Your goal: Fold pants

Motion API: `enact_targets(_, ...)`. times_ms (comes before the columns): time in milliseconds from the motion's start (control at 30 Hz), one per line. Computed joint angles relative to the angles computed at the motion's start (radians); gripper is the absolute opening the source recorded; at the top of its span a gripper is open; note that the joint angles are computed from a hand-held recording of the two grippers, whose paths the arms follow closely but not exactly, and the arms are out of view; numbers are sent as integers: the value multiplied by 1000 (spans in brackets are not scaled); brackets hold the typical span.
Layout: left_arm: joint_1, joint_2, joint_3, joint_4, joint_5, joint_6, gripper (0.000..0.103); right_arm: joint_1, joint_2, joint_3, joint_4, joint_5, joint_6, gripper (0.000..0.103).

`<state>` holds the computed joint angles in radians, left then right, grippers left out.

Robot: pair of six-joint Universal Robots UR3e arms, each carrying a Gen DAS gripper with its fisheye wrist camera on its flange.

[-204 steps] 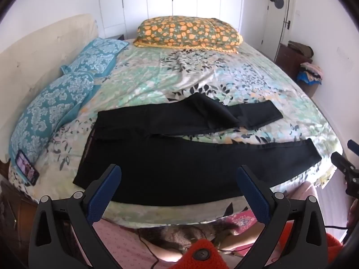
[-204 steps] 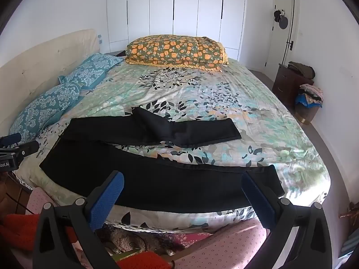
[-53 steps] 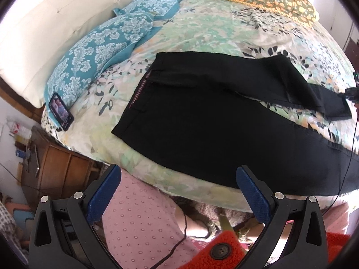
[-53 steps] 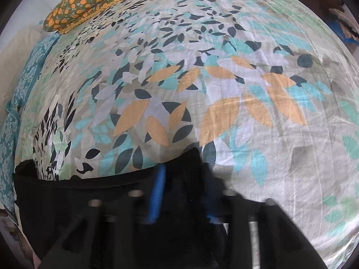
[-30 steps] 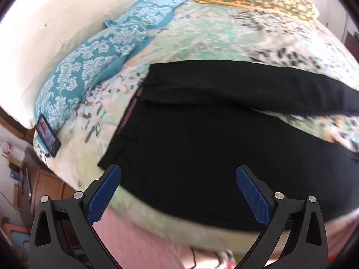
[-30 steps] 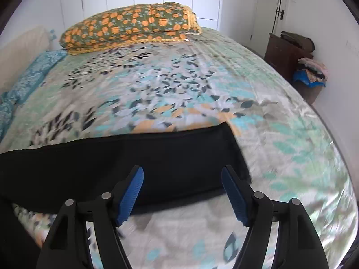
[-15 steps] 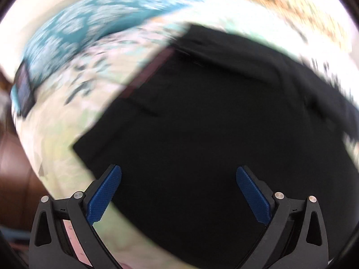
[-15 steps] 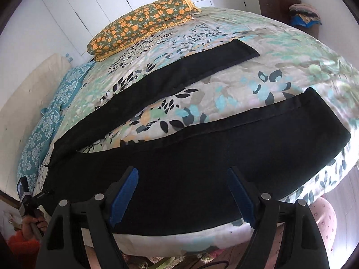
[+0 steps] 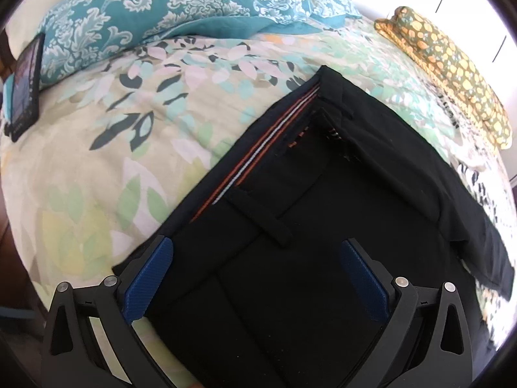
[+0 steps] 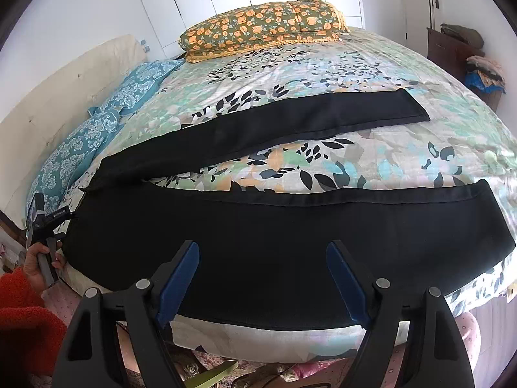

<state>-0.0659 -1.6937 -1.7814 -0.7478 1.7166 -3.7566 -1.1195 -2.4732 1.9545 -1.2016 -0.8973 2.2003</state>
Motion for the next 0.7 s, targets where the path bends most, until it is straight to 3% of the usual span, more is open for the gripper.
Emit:
enact_targets(133, 4, 2, 40, -74, -5, 21, 102, -72, -9, -20, 74, 12, -46, 81)
enact_targets(233, 55, 88, -27, -68, -60, -5, 102, -126, -17, -38, 136, 22, -93, 81)
enact_targets(333, 85, 111, -66, -80, -57, -3, 102, -135, -15, -30, 139, 18, -99, 81)
enact_targets(500, 9, 63, 28, -202, 54, 2, 102, -53, 55, 12, -36, -26, 6, 81)
enact_targets(567, -22, 81, 40, -247, 99, -6, 102, 9, 152, 13, -202, -108, 69, 82)
enact_targets(633, -62, 95, 54, -295, 167, -15, 102, -36, 244, -10, -330, -170, 81, 82)
enact_targets(700, -90, 126, 42, -305, 202, -8, 102, -182, 353, -62, -396, -157, 66, 82)
